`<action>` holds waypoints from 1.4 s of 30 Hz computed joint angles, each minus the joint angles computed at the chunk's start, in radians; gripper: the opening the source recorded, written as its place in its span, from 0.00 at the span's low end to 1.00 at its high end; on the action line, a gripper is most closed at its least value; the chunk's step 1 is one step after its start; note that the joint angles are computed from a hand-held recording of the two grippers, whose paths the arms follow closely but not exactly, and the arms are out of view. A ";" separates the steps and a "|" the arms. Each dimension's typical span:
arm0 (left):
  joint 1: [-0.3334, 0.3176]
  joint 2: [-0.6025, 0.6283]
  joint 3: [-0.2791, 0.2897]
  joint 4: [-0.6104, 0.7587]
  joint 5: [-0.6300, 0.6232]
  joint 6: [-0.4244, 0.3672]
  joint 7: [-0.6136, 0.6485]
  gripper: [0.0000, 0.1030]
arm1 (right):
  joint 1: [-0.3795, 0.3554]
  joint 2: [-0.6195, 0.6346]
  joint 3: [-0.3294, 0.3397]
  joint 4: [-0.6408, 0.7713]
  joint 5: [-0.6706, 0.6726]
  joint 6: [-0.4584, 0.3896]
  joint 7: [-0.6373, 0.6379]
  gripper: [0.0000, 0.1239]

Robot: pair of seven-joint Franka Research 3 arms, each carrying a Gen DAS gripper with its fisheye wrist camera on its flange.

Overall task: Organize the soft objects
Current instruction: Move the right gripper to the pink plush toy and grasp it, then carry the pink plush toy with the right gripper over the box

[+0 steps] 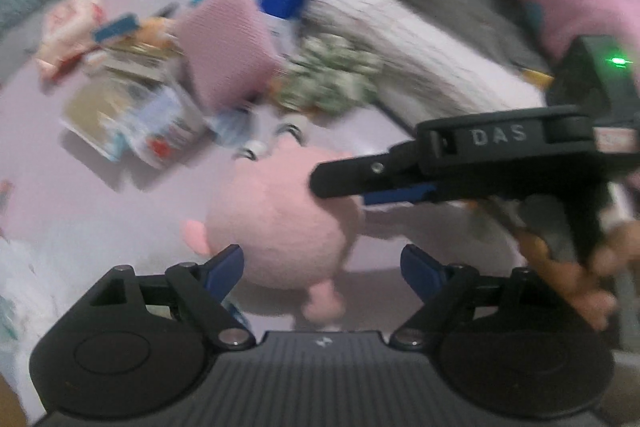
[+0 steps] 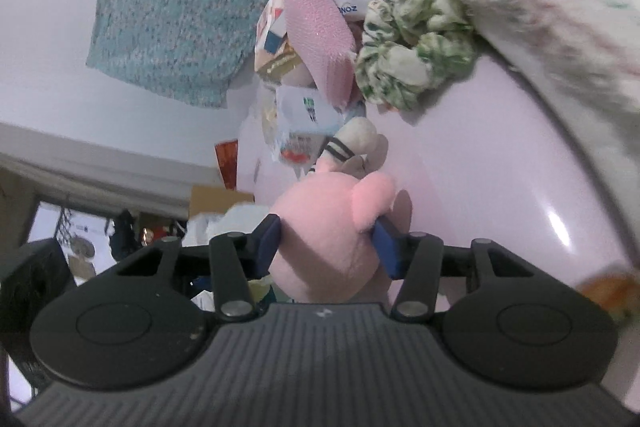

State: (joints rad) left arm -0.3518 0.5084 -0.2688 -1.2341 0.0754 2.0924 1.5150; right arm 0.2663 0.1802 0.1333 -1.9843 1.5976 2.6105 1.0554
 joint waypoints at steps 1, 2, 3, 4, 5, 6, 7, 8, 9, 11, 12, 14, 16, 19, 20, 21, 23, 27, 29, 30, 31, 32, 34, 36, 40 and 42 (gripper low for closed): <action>0.012 -0.007 -0.013 -0.008 -0.027 -0.005 0.014 0.84 | -0.005 -0.017 -0.004 -0.019 -0.015 -0.018 -0.001 0.41; 0.016 -0.015 -0.017 -0.018 -0.041 -0.002 0.017 0.84 | -0.008 -0.034 -0.007 -0.038 -0.031 -0.029 0.000 0.41; 0.013 -0.023 -0.014 -0.029 -0.037 0.009 0.009 0.86 | -0.005 -0.051 -0.010 -0.055 -0.050 -0.024 0.007 0.41; 0.004 -0.028 -0.005 -0.037 -0.018 0.027 0.000 0.89 | 0.000 -0.064 -0.012 -0.070 -0.070 -0.006 0.010 0.42; -0.011 -0.025 0.008 -0.034 0.018 0.037 -0.014 0.91 | 0.006 -0.074 -0.013 -0.080 -0.085 0.013 0.007 0.43; -0.030 -0.018 0.023 -0.024 0.061 0.038 -0.036 0.91 | 0.010 -0.079 -0.014 -0.086 -0.090 0.029 0.003 0.45; -0.048 -0.005 0.036 -0.006 0.103 0.034 -0.052 0.92 | 0.011 -0.079 -0.016 -0.087 -0.075 0.032 -0.005 0.48; -0.059 0.007 0.044 0.007 0.136 0.031 -0.057 0.92 | 0.009 -0.076 -0.018 -0.087 -0.049 0.024 -0.017 0.49; -0.068 0.031 0.049 0.040 0.159 0.010 -0.056 0.92 | 0.007 -0.070 -0.020 -0.081 -0.021 0.017 -0.029 0.51; -0.075 0.077 0.054 0.103 0.172 -0.041 -0.056 0.92 | 0.006 -0.058 -0.022 -0.072 0.003 0.019 -0.032 0.54; -0.077 0.100 0.056 0.134 0.172 -0.067 -0.060 0.92 | 0.007 -0.052 -0.022 -0.066 0.001 0.025 -0.025 0.56; -0.073 0.137 0.057 0.179 0.159 -0.099 -0.065 0.92 | 0.007 -0.035 -0.021 -0.051 -0.002 0.032 -0.003 0.59; -0.078 0.150 0.067 0.189 0.169 -0.107 -0.082 0.92 | 0.006 -0.021 -0.017 -0.038 0.003 0.035 0.007 0.59; -0.080 0.157 0.070 0.191 0.179 -0.102 -0.085 0.91 | 0.004 -0.001 -0.011 -0.011 -0.001 0.030 0.013 0.59; -0.080 0.158 0.070 0.191 0.180 -0.101 -0.085 0.91 | 0.004 0.005 -0.008 -0.003 -0.010 0.028 0.018 0.59; -0.081 0.156 0.071 0.188 0.185 -0.095 -0.084 0.90 | 0.006 0.011 -0.006 0.005 -0.023 0.029 0.023 0.59; -0.086 0.157 0.072 0.190 0.192 -0.097 -0.086 0.89 | 0.005 0.026 0.001 0.023 -0.031 0.024 0.027 0.54; -0.085 0.145 0.074 0.176 0.194 -0.094 -0.109 0.87 | -0.004 0.038 0.013 0.035 0.042 0.002 -0.005 0.45; -0.079 0.122 0.069 0.145 0.191 -0.074 -0.115 0.87 | 0.002 0.030 0.015 0.032 0.045 0.016 -0.013 0.45; -0.076 0.107 0.067 0.125 0.191 -0.061 -0.117 0.87 | 0.006 0.022 0.016 0.029 0.049 0.024 -0.023 0.45; -0.076 0.095 0.065 0.111 0.193 -0.054 -0.120 0.87 | 0.008 0.017 0.016 0.027 0.050 0.026 -0.026 0.45; -0.077 0.082 0.065 0.097 0.198 -0.046 -0.124 0.87 | 0.010 0.010 0.015 0.026 0.052 0.028 -0.027 0.45; -0.080 0.054 0.065 0.067 0.212 -0.026 -0.136 0.87 | 0.014 -0.005 0.014 0.021 0.066 0.029 -0.037 0.45; -0.081 0.018 0.064 0.028 0.227 0.002 -0.153 0.87 | 0.020 -0.021 0.012 0.019 0.077 0.035 -0.052 0.45; -0.079 -0.054 0.059 -0.044 0.252 0.049 -0.193 0.87 | 0.032 -0.061 0.005 0.015 0.085 0.048 -0.093 0.45; -0.078 -0.095 0.058 -0.085 0.270 0.077 -0.216 0.87 | 0.041 -0.084 0.003 0.012 0.092 0.057 -0.112 0.45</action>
